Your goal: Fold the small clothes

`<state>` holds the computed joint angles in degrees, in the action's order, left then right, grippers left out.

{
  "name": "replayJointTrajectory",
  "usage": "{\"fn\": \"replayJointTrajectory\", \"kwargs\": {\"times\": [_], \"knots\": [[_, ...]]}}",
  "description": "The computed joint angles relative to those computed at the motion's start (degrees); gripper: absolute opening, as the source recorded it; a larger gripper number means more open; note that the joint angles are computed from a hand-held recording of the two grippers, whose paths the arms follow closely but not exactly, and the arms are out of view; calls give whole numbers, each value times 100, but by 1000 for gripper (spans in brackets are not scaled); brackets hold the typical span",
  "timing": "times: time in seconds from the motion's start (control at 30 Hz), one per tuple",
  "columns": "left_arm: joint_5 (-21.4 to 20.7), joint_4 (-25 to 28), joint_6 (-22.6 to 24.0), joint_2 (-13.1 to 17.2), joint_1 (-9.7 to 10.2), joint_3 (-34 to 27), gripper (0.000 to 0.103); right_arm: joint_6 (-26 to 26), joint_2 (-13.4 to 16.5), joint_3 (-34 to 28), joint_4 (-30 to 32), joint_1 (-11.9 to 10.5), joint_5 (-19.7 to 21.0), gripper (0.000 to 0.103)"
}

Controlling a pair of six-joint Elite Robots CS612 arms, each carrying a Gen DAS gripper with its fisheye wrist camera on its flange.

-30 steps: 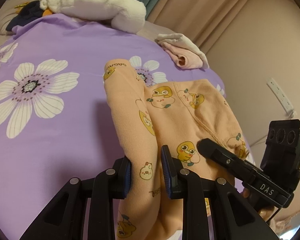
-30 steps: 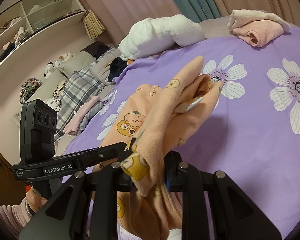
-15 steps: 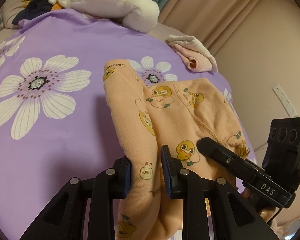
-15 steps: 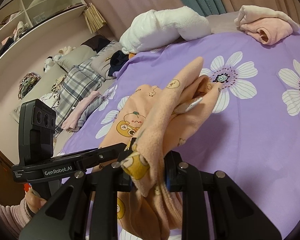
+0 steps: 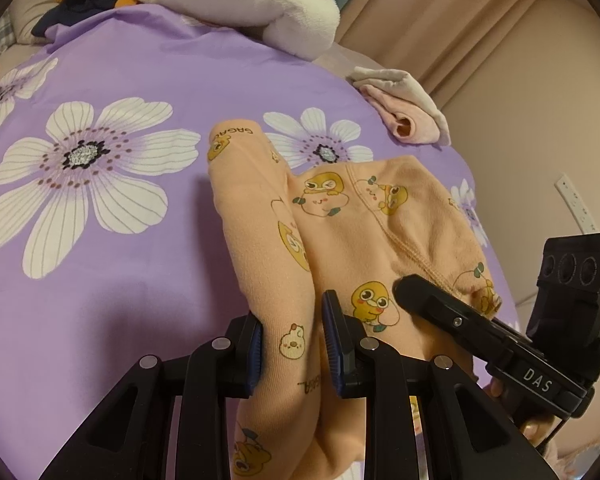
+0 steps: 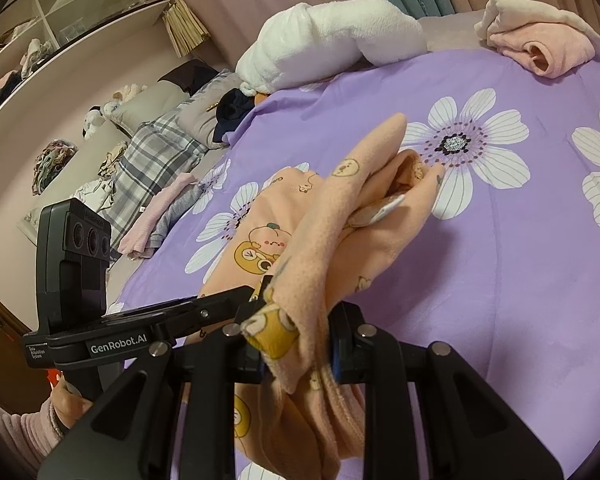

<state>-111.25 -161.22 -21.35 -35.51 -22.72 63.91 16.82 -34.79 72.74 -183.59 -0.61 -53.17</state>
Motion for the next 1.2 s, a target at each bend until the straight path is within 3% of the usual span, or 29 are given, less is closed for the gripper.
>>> {"fn": "replayJointTrajectory", "kwargs": {"times": [0.43,1.2], "knots": [[25,333,-43,124,4,-114,25,123,148,-158,421,28,-72,23],[170,478,-105,91,38,4,25,574,209,-44,703,-50,-10,26]]}}
